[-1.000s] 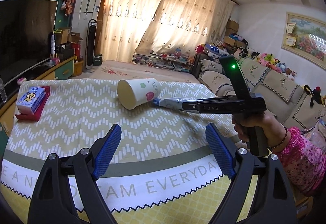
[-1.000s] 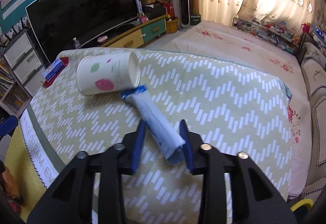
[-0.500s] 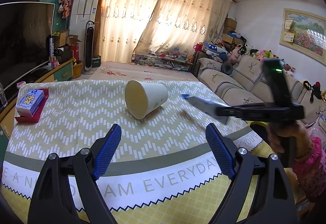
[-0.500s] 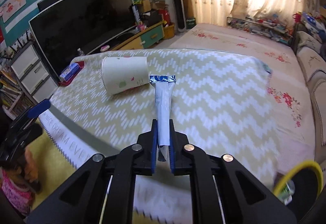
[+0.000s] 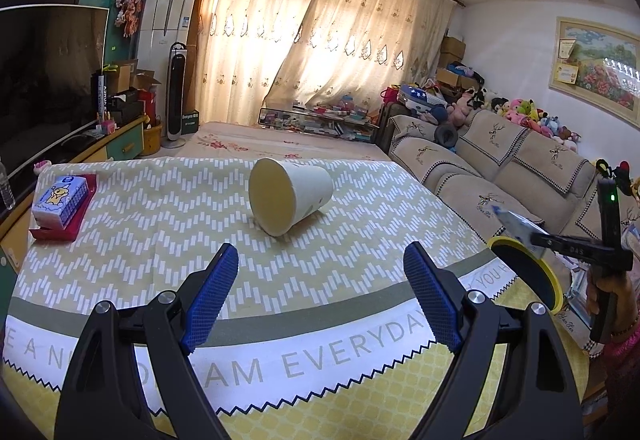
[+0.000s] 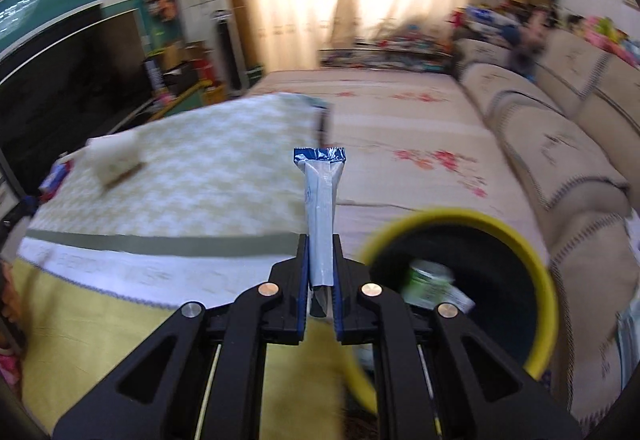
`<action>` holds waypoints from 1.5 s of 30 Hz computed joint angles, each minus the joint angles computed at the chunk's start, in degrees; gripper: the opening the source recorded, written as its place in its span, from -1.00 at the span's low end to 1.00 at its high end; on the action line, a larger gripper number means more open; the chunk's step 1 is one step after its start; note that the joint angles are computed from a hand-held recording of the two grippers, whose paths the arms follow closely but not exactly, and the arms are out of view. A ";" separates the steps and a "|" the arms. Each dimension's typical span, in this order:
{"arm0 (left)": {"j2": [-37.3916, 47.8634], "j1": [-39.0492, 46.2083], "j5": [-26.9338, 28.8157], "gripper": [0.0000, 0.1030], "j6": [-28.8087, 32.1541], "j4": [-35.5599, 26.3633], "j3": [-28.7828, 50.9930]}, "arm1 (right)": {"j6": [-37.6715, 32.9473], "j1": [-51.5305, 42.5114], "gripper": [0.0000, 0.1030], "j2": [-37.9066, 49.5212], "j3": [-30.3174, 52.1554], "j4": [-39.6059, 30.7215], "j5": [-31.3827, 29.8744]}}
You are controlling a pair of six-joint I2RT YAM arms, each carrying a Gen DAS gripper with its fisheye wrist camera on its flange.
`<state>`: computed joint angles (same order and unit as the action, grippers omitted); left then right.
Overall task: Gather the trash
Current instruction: 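Carry the tube over the yellow bin and open the right gripper, then grasp the white paper cup rim with the left gripper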
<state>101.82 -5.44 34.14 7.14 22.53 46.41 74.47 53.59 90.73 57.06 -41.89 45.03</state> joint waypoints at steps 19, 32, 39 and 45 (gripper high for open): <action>2.35 -4.37 -2.74 0.68 5.04 -13.47 11.02 | 13.26 4.44 -0.16 2.45 -0.13 -10.33 5.36; 25.94 -7.57 -8.42 0.37 7.41 -31.52 44.60 | 14.23 7.59 -0.11 2.71 4.22 -13.61 7.71; 34.56 -9.37 -11.92 -0.04 6.80 -37.21 56.93 | 15.25 8.57 -0.11 2.34 4.28 -14.39 7.97; 34.51 -10.50 -12.17 -0.93 6.28 -36.38 56.77 | 17.77 10.31 -0.11 0.57 3.46 -16.24 8.75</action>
